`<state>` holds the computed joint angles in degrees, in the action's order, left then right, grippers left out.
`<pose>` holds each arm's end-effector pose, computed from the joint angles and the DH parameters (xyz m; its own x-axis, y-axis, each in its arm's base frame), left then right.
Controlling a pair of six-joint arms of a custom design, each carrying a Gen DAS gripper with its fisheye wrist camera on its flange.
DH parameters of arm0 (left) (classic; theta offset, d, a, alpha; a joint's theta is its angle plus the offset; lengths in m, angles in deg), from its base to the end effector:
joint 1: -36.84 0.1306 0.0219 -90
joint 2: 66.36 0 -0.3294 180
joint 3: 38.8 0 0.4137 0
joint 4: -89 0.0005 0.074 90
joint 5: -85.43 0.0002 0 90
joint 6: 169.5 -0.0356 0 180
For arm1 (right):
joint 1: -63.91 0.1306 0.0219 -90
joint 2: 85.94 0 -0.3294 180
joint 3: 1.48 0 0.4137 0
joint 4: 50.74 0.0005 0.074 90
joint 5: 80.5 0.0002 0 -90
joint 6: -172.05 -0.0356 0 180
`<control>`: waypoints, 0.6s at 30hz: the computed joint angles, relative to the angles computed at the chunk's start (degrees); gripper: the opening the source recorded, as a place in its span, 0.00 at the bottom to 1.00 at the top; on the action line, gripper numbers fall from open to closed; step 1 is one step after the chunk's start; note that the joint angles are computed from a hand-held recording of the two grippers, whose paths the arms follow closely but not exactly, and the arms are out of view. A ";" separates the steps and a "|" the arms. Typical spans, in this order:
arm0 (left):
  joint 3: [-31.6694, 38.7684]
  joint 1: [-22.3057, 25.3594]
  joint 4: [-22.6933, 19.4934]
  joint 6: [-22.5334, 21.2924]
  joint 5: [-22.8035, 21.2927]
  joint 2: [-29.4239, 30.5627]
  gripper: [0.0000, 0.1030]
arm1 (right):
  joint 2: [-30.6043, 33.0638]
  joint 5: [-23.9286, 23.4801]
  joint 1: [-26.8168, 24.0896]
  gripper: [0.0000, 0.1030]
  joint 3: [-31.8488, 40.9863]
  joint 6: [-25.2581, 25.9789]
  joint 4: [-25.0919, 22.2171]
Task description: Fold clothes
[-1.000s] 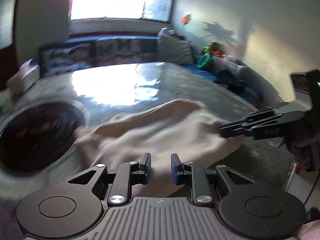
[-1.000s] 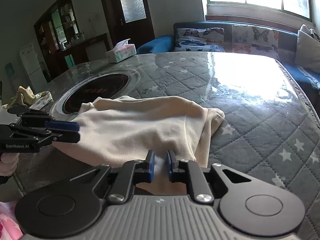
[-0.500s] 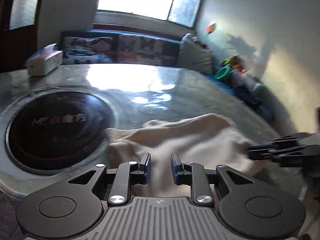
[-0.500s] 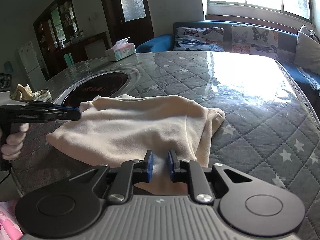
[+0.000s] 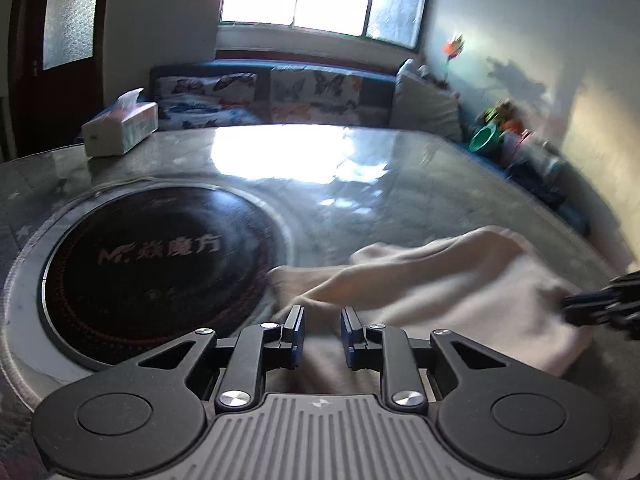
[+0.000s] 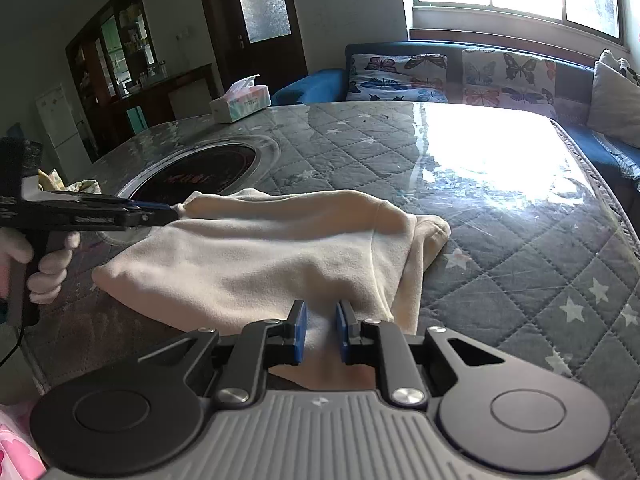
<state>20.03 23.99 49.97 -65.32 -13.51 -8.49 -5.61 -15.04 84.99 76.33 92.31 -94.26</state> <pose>0.3386 -0.0721 0.3490 -0.6075 -0.1096 -0.7867 -0.0499 0.9937 -0.1000 0.4181 0.1765 0.3604 -0.5547 -0.3875 -0.7363 -0.7063 0.6871 0.1705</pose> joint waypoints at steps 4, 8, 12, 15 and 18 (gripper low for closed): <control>0.91 0.15 -1.21 0.25 -1.86 0.27 0.22 | 0.09 -0.19 -0.07 0.16 0.48 0.29 -0.59; 1.56 -1.04 0.41 -0.80 -0.74 -0.33 0.22 | 0.34 -0.49 0.16 0.20 1.92 1.12 -0.40; 3.51 -1.57 1.54 -1.34 2.54 2.04 0.22 | 2.77 0.51 0.77 0.20 4.90 2.53 0.31; 4.97 -2.00 2.01 -2.91 3.37 4.65 0.22 | 6.05 1.50 1.30 0.20 7.90 2.69 1.23; 6.27 -2.09 2.00 -3.97 3.72 7.28 0.22 | 9.78 1.61 1.88 0.20 11.16 1.82 1.93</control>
